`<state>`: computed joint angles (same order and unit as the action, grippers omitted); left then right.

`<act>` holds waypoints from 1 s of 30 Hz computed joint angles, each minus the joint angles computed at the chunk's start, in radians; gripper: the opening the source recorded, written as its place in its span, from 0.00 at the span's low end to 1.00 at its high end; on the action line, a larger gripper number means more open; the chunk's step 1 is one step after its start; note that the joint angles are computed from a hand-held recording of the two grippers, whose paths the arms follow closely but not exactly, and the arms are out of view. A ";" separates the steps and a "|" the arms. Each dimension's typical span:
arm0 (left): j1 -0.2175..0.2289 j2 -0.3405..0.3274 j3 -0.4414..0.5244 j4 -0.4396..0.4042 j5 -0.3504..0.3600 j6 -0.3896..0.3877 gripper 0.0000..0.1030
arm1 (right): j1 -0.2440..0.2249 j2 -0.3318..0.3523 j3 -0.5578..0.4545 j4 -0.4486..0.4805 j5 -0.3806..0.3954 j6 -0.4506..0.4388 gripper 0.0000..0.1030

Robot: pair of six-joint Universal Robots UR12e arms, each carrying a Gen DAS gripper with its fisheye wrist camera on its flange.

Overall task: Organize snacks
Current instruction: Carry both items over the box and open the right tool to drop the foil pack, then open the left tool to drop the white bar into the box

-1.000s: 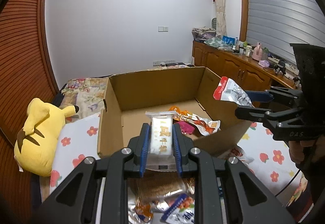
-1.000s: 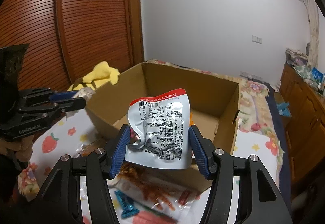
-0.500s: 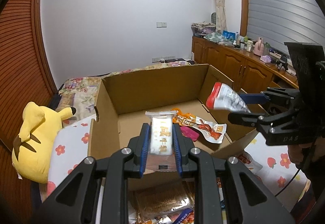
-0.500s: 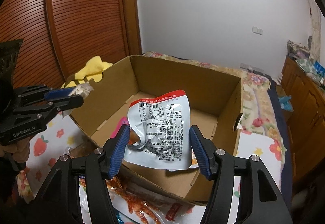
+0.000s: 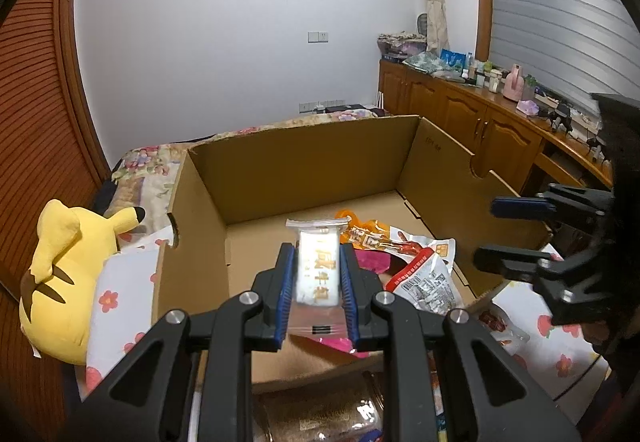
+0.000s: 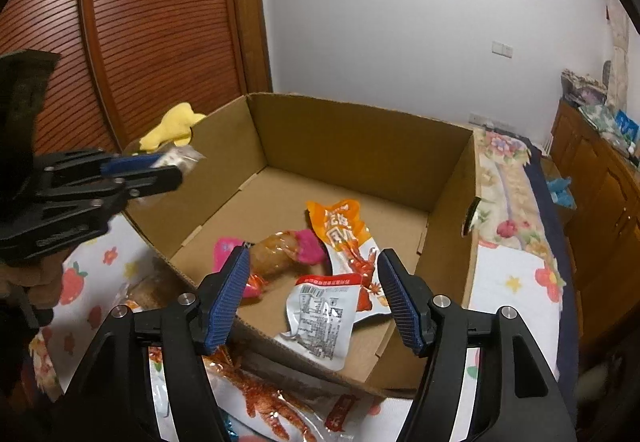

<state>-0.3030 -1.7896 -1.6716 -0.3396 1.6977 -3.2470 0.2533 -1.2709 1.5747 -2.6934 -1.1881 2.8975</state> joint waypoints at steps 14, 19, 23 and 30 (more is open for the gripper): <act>-0.006 0.013 -0.011 0.007 -0.001 -0.016 0.27 | -0.008 -0.052 0.059 -0.043 -0.007 0.011 0.70; -0.014 0.050 -0.053 0.030 -0.005 -0.016 0.33 | -0.007 -0.085 0.097 -0.057 -0.019 0.018 0.70; -0.029 0.085 -0.097 0.048 0.008 -0.015 0.37 | -0.007 -0.114 0.134 -0.073 -0.023 0.033 0.71; -0.043 0.131 -0.178 0.067 0.012 -0.038 0.40 | 0.005 -0.154 0.195 -0.083 -0.023 0.036 0.70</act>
<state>-0.3457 -1.6588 -1.8497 -0.2721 1.7100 -3.2850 0.2583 -1.4248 1.7698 -2.7763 -1.2114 2.9332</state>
